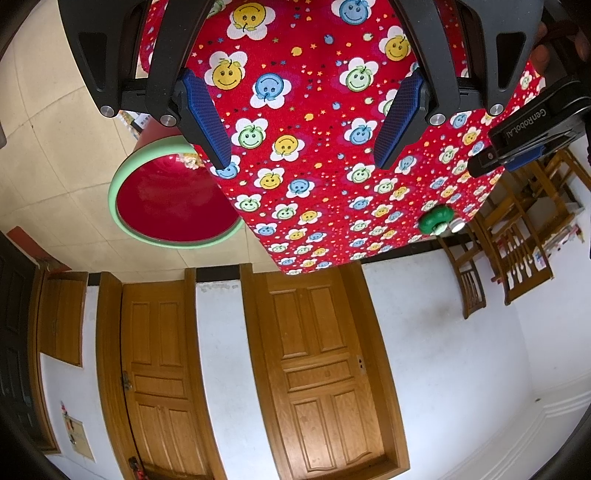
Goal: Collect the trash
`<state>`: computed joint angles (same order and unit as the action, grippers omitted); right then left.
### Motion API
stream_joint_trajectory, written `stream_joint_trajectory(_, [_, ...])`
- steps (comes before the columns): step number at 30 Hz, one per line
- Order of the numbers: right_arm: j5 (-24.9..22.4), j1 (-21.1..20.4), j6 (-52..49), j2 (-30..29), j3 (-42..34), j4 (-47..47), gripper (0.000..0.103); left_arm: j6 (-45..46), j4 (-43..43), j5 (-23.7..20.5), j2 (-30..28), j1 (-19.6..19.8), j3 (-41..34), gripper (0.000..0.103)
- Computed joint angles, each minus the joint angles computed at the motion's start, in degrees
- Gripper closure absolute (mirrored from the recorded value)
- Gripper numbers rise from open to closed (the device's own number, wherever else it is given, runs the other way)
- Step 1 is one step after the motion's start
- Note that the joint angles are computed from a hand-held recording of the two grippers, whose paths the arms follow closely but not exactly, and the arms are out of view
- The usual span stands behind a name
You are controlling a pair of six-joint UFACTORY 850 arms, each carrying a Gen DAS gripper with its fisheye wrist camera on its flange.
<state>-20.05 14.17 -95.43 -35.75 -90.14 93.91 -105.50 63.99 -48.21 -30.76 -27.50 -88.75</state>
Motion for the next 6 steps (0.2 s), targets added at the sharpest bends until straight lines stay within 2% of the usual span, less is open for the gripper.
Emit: stream_joint_trajectory(6, [0.04,0.08,-0.05,0.06,0.10,0.07,0.023,0.28,-0.37,-0.32,-0.13,-0.05,-0.21,0.042])
